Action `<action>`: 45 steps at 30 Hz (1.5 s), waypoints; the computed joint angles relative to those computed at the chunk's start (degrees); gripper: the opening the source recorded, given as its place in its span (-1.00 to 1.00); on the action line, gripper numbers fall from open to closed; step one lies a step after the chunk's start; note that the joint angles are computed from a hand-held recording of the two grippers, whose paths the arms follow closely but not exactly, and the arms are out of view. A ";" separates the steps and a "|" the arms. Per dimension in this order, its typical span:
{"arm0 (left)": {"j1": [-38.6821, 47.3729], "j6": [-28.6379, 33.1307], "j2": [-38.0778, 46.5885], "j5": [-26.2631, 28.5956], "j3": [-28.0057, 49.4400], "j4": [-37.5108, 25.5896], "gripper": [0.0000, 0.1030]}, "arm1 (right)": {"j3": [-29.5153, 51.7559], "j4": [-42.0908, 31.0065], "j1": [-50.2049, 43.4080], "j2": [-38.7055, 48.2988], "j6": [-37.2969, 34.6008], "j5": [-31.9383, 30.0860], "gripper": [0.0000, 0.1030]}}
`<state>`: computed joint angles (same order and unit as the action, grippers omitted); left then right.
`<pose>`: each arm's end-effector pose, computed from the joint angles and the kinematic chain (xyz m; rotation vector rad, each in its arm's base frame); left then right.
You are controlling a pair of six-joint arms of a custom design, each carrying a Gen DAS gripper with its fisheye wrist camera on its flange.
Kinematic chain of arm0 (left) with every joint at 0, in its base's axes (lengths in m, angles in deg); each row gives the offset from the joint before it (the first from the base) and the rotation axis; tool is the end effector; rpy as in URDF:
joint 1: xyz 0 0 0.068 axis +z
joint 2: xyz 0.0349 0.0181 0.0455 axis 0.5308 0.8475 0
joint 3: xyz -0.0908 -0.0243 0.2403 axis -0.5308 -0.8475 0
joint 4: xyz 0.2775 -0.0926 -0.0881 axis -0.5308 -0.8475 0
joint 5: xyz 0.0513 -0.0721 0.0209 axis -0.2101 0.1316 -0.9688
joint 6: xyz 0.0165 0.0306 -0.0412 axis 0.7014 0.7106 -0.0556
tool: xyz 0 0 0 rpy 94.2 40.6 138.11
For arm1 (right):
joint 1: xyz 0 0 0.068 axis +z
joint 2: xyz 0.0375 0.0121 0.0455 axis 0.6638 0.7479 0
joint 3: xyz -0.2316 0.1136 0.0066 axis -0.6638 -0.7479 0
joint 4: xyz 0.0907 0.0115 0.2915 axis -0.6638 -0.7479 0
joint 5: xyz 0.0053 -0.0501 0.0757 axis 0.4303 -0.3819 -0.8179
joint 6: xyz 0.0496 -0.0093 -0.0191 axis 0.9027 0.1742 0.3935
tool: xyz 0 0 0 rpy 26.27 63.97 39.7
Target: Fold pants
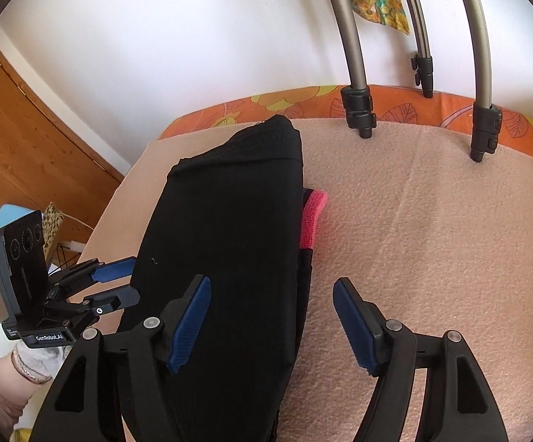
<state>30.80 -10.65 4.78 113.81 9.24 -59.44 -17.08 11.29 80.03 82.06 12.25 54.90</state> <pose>0.3022 -0.0280 0.1967 0.7281 2.4685 -0.7410 0.2668 0.2053 0.1679 0.3518 2.5205 0.4802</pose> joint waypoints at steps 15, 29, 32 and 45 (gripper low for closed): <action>-1.88 -3.54 4.92 4.96 0.72 5.09 0.06 | -5.88 15.54 -2.22 1.71 -2.34 -5.29 0.05; -2.78 -5.36 -1.81 2.16 -3.40 8.69 -0.59 | -5.83 13.79 1.01 -0.93 1.39 0.79 -0.61; -2.12 -5.04 -4.05 2.87 -4.23 8.56 -0.67 | -4.51 11.43 2.37 -1.56 1.67 2.70 -0.65; -4.76 -3.57 -19.31 5.52 -5.42 1.95 -0.78 | -3.21 -4.43 14.93 -16.74 6.43 18.61 -0.76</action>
<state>26.04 -14.22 -14.53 119.33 3.82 -57.49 -20.30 6.86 94.96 65.33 18.67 73.51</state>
